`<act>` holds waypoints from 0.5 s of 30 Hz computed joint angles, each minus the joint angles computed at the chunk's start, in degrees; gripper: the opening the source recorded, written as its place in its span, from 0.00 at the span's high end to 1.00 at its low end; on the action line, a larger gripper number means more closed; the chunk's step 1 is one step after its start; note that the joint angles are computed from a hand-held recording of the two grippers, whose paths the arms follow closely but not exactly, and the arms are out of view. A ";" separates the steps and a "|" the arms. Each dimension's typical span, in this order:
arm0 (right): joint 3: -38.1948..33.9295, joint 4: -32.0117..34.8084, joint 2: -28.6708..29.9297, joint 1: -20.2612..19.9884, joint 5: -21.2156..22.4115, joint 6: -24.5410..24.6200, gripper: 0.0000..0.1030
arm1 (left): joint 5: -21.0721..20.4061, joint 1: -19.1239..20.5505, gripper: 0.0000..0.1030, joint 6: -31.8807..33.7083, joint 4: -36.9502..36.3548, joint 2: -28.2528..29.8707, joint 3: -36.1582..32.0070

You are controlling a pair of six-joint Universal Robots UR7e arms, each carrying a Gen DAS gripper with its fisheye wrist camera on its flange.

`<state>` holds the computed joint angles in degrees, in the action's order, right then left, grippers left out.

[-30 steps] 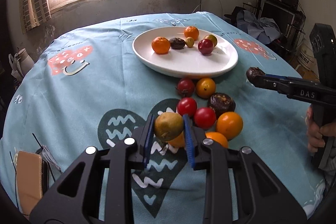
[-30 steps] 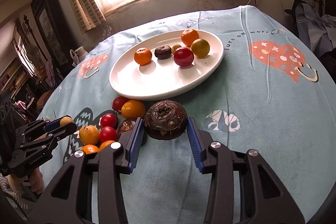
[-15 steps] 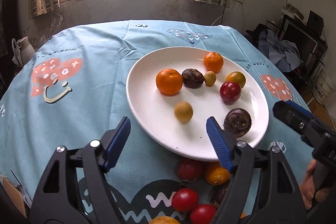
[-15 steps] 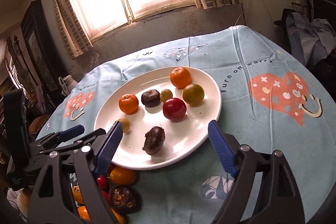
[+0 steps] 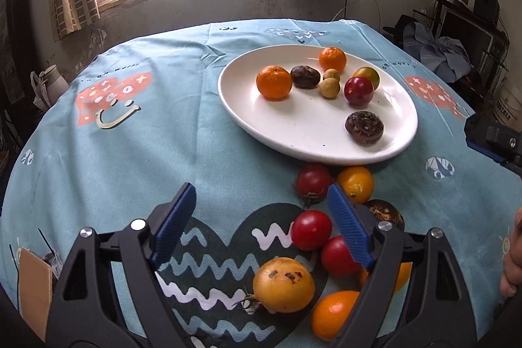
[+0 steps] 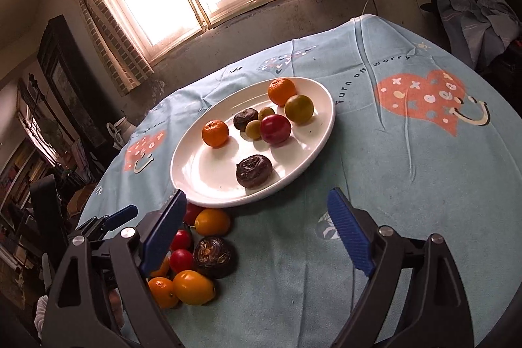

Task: Organize fruits
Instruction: 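Grasp a red tomato from the cluster with the left tool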

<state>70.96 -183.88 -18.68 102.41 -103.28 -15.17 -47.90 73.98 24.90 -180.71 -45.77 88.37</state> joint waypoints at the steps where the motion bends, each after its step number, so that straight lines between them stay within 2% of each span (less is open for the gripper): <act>1: -0.29 -0.42 0.16 0.00 -0.59 0.11 0.14 | 0.32 -0.04 0.18 0.74 0.24 0.28 -0.15; 8: -0.11 1.90 -0.52 -0.63 0.34 3.28 0.14 | 2.94 0.10 0.18 3.69 2.72 3.20 -3.73; 12: -0.32 2.10 -0.41 -0.68 0.17 3.45 0.14 | 2.86 0.52 0.09 3.21 5.16 4.65 -6.44; 15: -0.51 2.55 -0.34 -0.80 0.27 3.94 0.14 | 2.29 0.87 0.07 3.63 6.22 4.65 -7.13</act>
<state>70.45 -181.33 -19.02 101.61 -103.01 -11.23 -45.62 74.85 28.53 -174.48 -41.12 81.25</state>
